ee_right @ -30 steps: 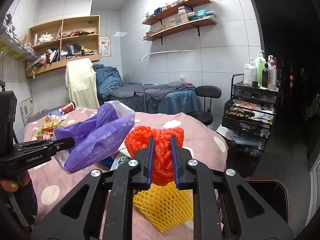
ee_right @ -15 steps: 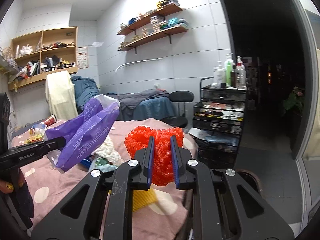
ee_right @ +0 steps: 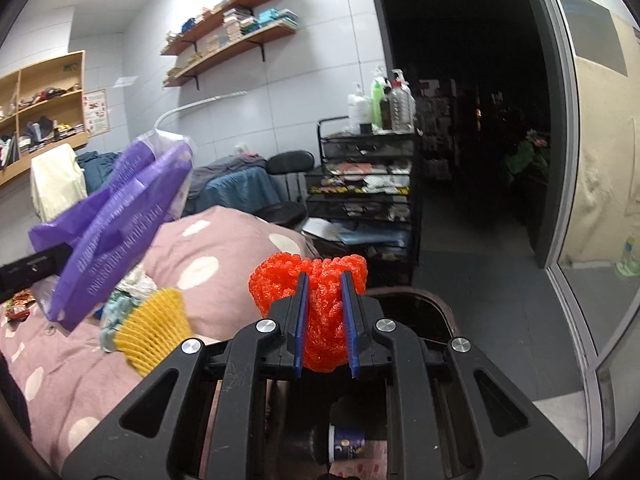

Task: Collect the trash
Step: 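Carry the bag in the left tool while the right tool drops the orange net into the bin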

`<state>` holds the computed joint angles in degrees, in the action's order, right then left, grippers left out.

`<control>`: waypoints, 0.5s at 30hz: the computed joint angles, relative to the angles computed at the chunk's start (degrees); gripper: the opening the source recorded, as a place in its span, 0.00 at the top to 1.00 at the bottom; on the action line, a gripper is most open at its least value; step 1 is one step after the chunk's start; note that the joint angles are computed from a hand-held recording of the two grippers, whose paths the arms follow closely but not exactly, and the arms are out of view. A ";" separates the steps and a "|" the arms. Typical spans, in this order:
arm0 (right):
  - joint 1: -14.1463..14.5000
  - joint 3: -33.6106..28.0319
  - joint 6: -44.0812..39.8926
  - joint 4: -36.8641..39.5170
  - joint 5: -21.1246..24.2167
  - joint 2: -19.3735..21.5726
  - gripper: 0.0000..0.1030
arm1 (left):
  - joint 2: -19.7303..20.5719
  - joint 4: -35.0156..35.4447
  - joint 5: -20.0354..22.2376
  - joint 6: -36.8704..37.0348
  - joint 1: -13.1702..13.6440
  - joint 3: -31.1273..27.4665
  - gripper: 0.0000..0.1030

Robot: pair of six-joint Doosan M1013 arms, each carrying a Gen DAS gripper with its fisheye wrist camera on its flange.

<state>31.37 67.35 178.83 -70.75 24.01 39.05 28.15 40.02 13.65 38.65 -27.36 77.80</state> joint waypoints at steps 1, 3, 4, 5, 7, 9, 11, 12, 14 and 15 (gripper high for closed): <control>-0.07 -0.33 -1.60 2.00 0.42 0.33 0.83 | 0.27 -1.23 0.17 1.54 -0.14 -0.37 0.88; -0.38 -0.80 -4.19 5.78 1.30 1.01 0.83 | 0.79 -3.98 0.50 5.00 -0.41 -1.10 0.88; -0.58 -1.14 -5.62 7.61 1.62 1.31 0.83 | 0.96 -4.83 0.64 6.12 -0.50 -1.31 0.87; -0.81 -1.52 -7.63 10.38 2.18 1.71 0.83 | 1.18 -6.01 0.82 7.63 -0.59 -1.63 0.88; -1.01 -2.24 -10.16 13.95 3.35 2.32 0.83 | 1.64 -9.02 1.10 11.02 -0.76 -2.23 0.88; -1.36 -2.80 -12.44 17.53 4.02 2.94 0.78 | 2.10 -12.35 1.51 14.61 -0.78 -2.91 0.88; -1.50 -3.12 -12.91 19.47 5.34 3.38 0.61 | 2.50 -14.79 2.02 17.42 -0.95 -3.44 0.88; -1.59 -2.90 -12.13 19.49 5.28 3.44 0.56 | 2.64 -15.55 2.17 18.39 -1.01 -3.56 0.88; -1.55 -2.35 -9.37 17.93 6.02 3.42 0.36 | 3.01 -16.96 2.54 20.27 -1.20 -3.93 0.88; -1.43 -1.89 -7.97 16.97 6.31 3.26 0.36 | 3.21 -17.66 2.77 21.11 -1.27 -4.21 0.88</control>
